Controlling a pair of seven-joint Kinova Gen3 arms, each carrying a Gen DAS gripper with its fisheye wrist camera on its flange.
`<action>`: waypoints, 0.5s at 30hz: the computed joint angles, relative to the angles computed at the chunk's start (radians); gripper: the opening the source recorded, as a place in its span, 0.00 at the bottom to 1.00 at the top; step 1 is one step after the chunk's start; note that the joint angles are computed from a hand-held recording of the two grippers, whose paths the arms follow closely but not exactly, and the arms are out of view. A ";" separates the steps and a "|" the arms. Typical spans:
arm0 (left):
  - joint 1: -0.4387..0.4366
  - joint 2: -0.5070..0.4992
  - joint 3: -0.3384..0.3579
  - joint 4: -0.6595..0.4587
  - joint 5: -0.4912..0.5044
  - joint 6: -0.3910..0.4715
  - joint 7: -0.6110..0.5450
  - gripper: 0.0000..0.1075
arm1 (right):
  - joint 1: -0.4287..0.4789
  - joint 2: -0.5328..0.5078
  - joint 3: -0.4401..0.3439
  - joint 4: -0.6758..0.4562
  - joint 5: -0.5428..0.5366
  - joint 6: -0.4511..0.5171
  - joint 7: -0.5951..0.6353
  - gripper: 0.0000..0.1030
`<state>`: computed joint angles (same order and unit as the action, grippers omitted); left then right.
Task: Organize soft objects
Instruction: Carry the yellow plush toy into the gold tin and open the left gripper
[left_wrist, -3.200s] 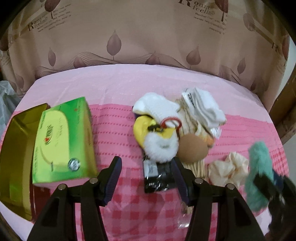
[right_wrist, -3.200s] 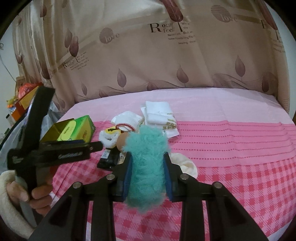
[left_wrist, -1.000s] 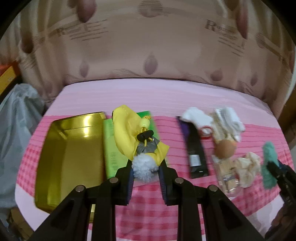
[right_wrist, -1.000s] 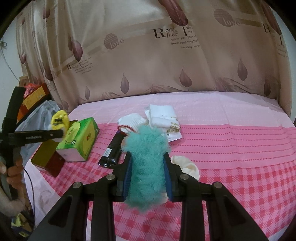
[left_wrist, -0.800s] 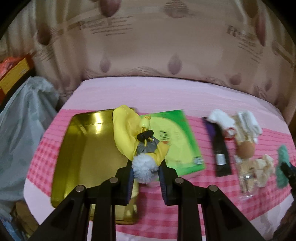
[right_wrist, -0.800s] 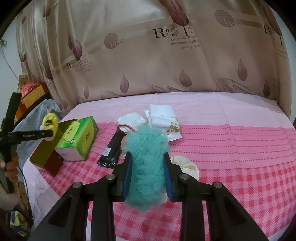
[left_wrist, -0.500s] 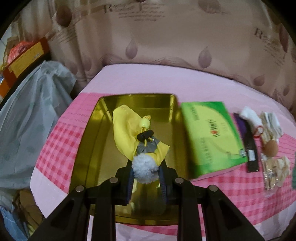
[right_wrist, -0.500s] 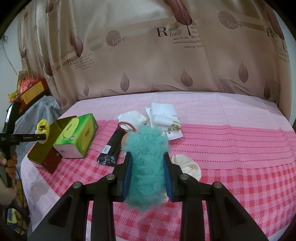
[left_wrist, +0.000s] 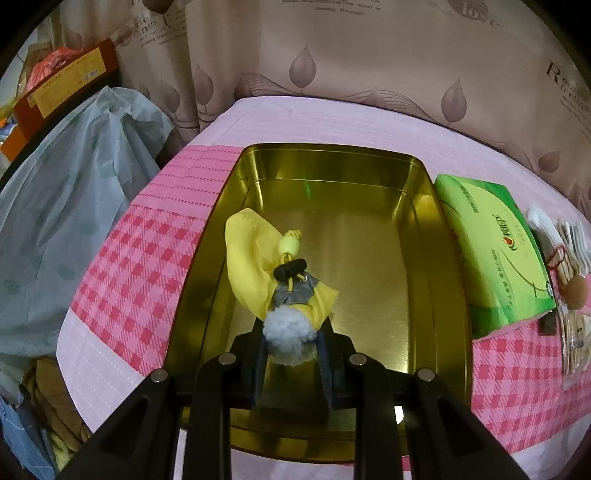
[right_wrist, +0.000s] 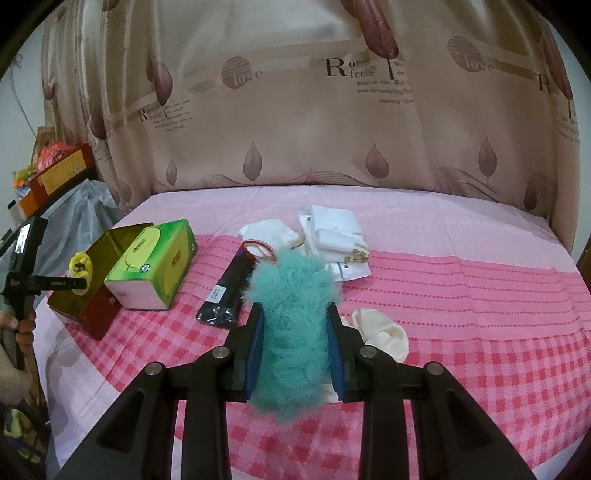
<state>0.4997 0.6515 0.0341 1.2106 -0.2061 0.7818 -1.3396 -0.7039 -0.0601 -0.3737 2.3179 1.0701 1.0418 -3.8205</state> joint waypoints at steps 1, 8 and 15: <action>0.001 0.003 -0.003 -0.004 -0.003 0.003 0.001 0.23 | -0.003 0.006 -0.003 -0.005 -0.001 0.004 -0.004 0.27; 0.001 0.032 -0.007 -0.038 -0.005 0.045 -0.005 0.25 | -0.029 0.050 0.002 -0.041 0.002 0.008 -0.016 0.27; 0.002 0.036 -0.014 -0.050 -0.009 0.069 0.017 0.40 | -0.044 0.087 0.030 -0.091 0.013 -0.012 0.043 0.27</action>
<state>0.5016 0.6870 0.0198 1.1605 -0.2151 0.8508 -1.3228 -0.7477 0.0274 -0.3441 2.2267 1.0831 1.0294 -3.7778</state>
